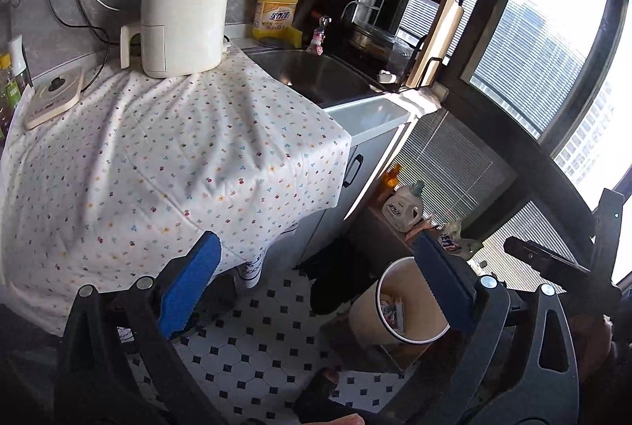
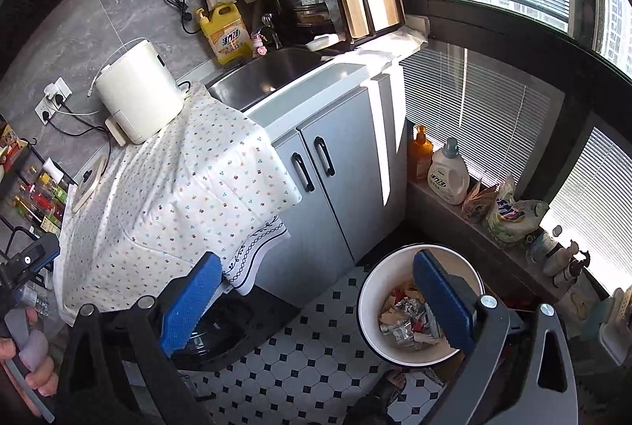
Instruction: Collect trash
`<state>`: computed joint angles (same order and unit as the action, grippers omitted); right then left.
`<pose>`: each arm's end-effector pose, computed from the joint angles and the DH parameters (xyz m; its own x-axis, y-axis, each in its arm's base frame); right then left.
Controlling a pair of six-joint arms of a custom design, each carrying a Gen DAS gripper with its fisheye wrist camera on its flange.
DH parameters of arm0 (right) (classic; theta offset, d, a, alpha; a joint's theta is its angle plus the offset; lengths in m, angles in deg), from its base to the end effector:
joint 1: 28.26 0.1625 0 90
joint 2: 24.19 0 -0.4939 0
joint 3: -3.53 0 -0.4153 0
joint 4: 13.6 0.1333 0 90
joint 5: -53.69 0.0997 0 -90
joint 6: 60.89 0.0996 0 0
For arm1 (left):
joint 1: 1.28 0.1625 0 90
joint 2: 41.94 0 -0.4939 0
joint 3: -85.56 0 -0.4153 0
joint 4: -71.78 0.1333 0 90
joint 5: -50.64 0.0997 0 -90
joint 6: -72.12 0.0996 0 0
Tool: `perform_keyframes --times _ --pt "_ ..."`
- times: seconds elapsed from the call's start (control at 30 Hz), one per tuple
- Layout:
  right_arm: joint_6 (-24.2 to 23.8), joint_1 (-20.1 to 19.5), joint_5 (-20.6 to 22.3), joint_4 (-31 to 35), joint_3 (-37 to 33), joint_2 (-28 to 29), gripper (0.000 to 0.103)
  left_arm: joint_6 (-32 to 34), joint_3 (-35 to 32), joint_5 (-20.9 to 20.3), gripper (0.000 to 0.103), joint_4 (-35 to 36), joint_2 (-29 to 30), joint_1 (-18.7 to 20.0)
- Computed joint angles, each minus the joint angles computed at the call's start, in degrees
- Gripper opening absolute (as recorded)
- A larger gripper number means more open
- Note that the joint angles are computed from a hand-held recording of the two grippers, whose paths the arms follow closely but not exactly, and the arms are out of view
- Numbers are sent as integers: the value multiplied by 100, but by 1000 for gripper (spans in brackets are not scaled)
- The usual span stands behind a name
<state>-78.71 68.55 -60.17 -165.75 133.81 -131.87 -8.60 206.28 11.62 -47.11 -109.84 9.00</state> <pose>0.1360 -0.3547 0.4667 -0.8656 -0.0941 0.4918 -0.3743 0.7740 -0.5108 -0.4568 -0.2970 0.1915 -0.8557 -0.0520 -0.5148 0.3402 0.6932 -0.6354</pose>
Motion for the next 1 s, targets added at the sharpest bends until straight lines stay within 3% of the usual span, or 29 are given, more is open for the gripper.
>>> perform_keyframes --times 0.23,0.6,0.8,1.0 --pt "603 882 -424 62 180 -268 95 -835 153 5 97 1280 -735 -591" --pt "1404 2228 -911 255 384 -429 95 -2506 -42 -36 97 3624 -1412 -1627" --pt "1712 2757 -986 312 476 -388 95 -3335 -281 -203 97 4792 -1526 -2079" --pt "1797 2978 -1042 241 540 -329 95 -3811 -399 -306 97 5459 -1606 -2273"
